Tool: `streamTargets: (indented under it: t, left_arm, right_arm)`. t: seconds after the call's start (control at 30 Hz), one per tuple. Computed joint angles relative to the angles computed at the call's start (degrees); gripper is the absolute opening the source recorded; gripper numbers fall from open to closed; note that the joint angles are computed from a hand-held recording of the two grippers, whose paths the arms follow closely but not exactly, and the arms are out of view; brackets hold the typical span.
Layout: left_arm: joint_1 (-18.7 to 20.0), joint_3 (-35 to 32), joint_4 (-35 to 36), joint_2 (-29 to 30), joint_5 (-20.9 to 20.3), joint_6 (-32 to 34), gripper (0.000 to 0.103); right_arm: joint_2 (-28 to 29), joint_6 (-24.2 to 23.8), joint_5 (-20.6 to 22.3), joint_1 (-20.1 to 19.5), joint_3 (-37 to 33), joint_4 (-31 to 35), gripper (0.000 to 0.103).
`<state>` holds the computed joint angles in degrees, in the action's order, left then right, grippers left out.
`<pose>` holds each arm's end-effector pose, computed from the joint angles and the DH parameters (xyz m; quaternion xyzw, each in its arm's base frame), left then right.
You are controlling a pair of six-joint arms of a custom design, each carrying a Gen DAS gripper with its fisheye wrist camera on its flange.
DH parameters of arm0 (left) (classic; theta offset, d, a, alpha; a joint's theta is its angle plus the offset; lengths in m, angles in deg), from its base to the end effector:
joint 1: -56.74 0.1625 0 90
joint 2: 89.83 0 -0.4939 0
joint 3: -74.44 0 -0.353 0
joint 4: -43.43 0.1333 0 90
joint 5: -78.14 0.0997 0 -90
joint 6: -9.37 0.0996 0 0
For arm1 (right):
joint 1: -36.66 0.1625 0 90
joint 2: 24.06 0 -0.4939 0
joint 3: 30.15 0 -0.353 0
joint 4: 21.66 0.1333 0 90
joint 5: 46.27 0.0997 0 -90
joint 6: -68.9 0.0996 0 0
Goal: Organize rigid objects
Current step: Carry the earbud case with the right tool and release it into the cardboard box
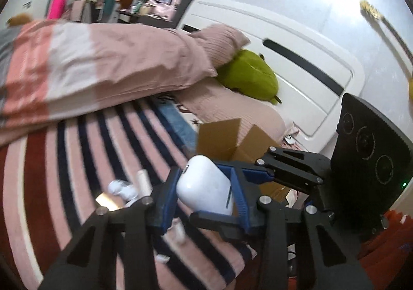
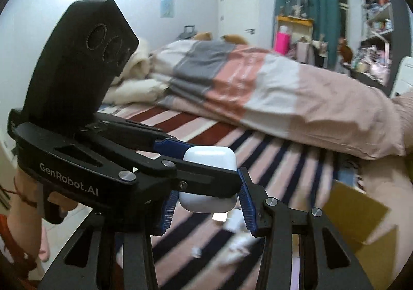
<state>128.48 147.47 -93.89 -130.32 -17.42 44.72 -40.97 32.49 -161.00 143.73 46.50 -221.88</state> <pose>-0.1316 -0.7936 0.2229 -0.4523 -0.8813 0.1342 0.0285 0.3176 -0.7222 0.0206 0.3160 -0.8301 0.3781 0.2609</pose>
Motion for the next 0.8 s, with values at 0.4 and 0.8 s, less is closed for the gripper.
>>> streamTargets:
  t: [0.4, 0.8]
  left_arm:
    - [-7.59, -7.65, 12.75, 10.07, 8.02, -1.46, 0.035]
    - [-8.02, -7.15, 10.76, 10.03, 11.74, -3.10, 0.067]
  right_arm:
    - [-10.94, 8.56, -9.78, -4.30, 12.38, 1.34, 0.039]
    - [-12.81, 17.04, -19.92, -5.14, 10.70, 17.29, 0.045]
